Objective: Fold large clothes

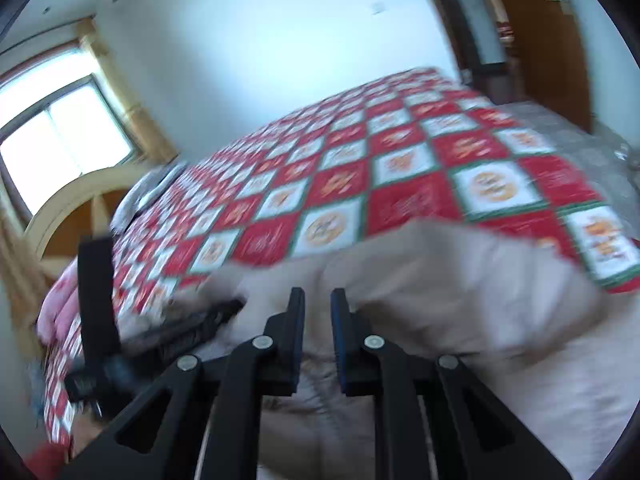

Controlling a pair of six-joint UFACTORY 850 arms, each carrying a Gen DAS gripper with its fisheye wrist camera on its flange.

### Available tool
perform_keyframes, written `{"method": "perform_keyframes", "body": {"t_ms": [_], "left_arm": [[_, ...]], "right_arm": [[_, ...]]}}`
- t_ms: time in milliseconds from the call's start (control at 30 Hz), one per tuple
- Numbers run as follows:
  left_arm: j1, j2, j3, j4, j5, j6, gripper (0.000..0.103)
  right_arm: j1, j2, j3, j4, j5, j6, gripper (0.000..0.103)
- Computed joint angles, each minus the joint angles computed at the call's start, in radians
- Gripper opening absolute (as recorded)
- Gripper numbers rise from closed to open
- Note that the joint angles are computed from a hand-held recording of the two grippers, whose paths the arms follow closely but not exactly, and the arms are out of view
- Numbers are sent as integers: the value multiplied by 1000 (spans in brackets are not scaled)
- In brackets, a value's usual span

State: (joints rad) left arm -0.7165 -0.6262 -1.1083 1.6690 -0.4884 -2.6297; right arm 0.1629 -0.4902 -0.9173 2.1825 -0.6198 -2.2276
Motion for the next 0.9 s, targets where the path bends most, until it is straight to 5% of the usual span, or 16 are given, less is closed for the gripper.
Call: {"method": "perform_keyframes", "body": {"t_ms": [100, 267, 533, 633, 733, 800, 900], "left_arm": [[-6, -10, -9, -11, -11, 36, 17], [-2, -14, -4, 38, -3, -15, 17], [2, -52, -71, -144, -12, 214, 18], [12, 46, 33, 17, 73, 43, 17], [-13, 207, 195, 298, 70, -230, 20], [-57, 317, 301, 326, 2, -277, 40], [-153, 479, 458, 329, -122, -340, 64]], "right_arm": [[14, -66, -83, -190, 184, 166, 14], [-24, -111, -98, -239, 100, 261, 4], [9, -83, -73, -63, 184, 59, 3], [-13, -19, -28, -169, 179, 172, 11], [-79, 130, 119, -156, 54, 101, 27], [-114, 242, 217, -121, 37, 10, 44], [-199, 395, 339, -201, -16, 23, 47]]}}
